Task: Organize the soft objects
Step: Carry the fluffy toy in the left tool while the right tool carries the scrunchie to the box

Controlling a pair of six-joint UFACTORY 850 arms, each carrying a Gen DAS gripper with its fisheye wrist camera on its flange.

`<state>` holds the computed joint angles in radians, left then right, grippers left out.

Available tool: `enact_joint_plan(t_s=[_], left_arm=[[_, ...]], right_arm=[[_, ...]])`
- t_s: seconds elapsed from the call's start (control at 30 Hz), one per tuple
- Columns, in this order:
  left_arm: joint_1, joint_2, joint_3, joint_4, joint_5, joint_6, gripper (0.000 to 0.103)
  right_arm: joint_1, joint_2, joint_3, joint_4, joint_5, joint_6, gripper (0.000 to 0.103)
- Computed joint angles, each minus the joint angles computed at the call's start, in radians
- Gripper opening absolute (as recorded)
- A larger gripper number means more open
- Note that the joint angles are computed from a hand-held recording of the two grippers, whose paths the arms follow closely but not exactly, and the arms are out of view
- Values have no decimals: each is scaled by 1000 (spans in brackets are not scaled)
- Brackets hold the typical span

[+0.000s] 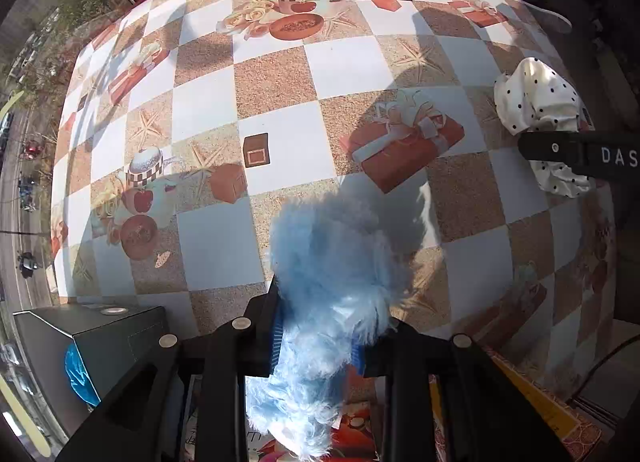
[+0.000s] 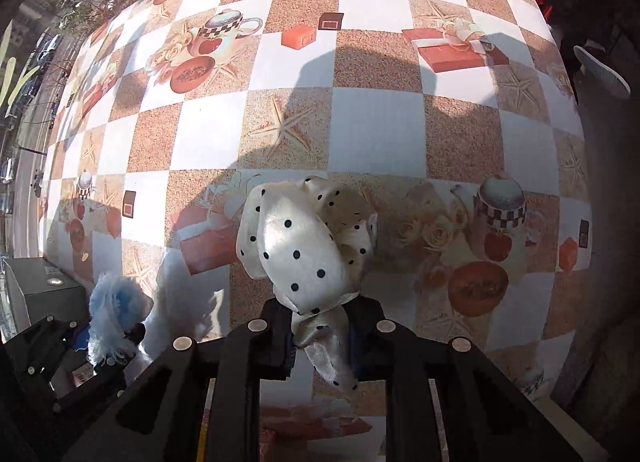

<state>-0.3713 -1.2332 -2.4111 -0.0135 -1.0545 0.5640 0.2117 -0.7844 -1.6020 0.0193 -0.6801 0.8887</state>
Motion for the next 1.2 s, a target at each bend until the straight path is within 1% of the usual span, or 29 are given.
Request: enact_joint_plan(t_s=[0.07, 0.1, 0.17, 0.2, 0.23, 0.3, 0.43, 0.57, 0.73, 0.93, 1.03, 1.2], left_arm=[[12, 63, 88, -11, 40, 6, 29], [-2, 123, 173, -11, 63, -12, 29], [8, 194, 284, -14, 115, 1, 29], [7, 207, 298, -15, 121, 5, 29], [0, 193, 271, -19, 114, 2, 29], [5, 191, 263, -33, 110, 17, 29], [26, 255, 333, -68, 116, 66, 29], [49, 329, 440, -96, 132, 138, 29], [82, 421, 570, -111, 154, 245, 29], [120, 502, 677, -134, 165, 333, 29], [135, 531, 714, -157, 170, 369, 30], [158, 543, 708, -207, 179, 406, 30]], right_arm=[[6, 55, 64, 4, 21, 32, 21], [9, 79, 92, 5, 32, 48, 21], [17, 127, 144, 11, 44, 75, 21], [21, 147, 166, 15, 50, 86, 21], [24, 166, 187, 20, 57, 93, 21], [44, 206, 227, 24, 62, 120, 21], [87, 255, 271, 22, 67, 179, 21], [121, 289, 297, 24, 83, 237, 21], [178, 311, 302, 1, 90, 340, 21], [240, 316, 271, -59, 83, 470, 21], [263, 301, 225, -95, 60, 505, 21], [290, 241, 108, -131, 16, 497, 21]])
